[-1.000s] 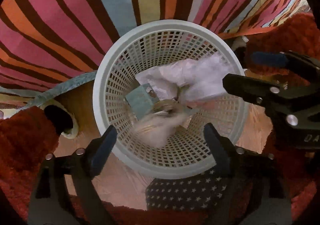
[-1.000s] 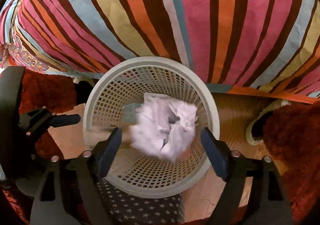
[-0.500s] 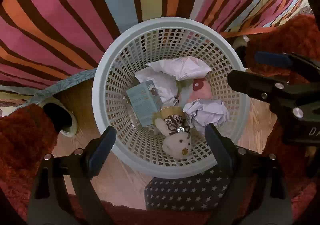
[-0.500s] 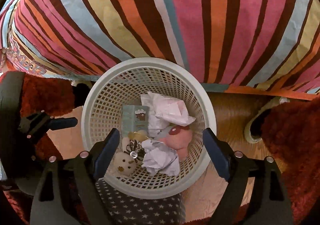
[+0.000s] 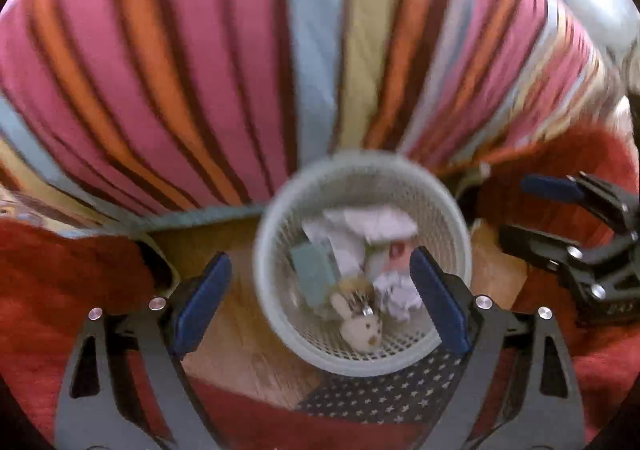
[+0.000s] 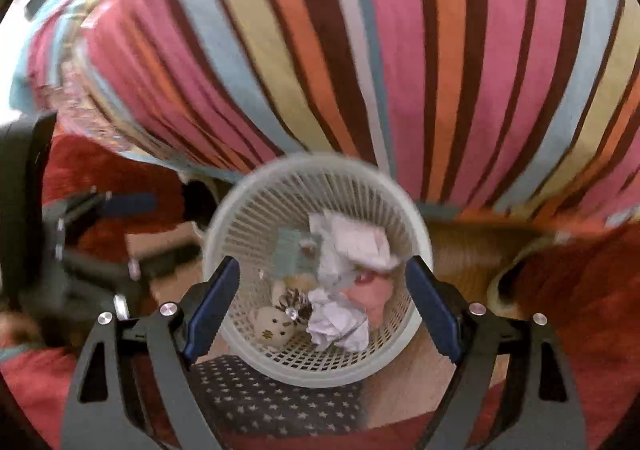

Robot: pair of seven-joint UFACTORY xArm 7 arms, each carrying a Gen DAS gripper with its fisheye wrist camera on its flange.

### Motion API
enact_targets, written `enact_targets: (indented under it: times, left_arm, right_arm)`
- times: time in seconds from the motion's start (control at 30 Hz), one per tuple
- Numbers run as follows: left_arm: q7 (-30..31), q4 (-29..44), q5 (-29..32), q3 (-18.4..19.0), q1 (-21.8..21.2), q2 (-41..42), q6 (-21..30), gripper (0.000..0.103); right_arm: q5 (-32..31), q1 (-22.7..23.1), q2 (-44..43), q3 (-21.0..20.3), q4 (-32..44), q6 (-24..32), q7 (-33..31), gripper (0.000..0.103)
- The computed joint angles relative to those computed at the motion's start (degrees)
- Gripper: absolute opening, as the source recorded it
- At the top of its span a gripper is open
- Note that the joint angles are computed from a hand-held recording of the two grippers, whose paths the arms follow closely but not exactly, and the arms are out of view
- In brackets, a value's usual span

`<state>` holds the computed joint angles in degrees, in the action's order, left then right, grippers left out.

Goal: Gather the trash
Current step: 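Drop the crumpled paper and plush bear into the wastebasket from both grippers, then grasp the white earphone case with the right gripper while the left grasps the pink box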

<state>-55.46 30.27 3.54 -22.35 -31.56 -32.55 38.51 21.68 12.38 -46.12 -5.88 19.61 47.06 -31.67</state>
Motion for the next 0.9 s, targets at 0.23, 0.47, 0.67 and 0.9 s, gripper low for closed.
enact_targets:
  times: [0.23, 0.47, 0.67, 0.9]
  left_arm:
    - [5.08, 7.19, 7.78, 2.05, 10.33, -10.62, 6.19, 0.088]
    - [1.75, 26.57, 22.11, -0.31, 27.96, 7.1, 0.92, 0.088]
    - [-3.49, 53.8, 37.04, -0.3, 30.38, 34.53, 1.58, 0.088]
    - [11.28, 93.79, 33.8, 6.49, 21.43, 63.17, 11.22, 0.093]
  right_arm:
    - [1.17, 2.11, -4.11, -1.84, 8.08, -8.87, -4.32, 0.081]
    - [2.88, 7.53, 17.35, -1.69, 23.96, -27.87, -4.81, 0.081]
    - [2.62, 5.36, 41.94, 1.92, 48.25, -29.12, 0.03, 0.081]
    - [-7.98, 1.57, 61.66, 5.85, 72.61, -19.8, 12.71, 0.081]
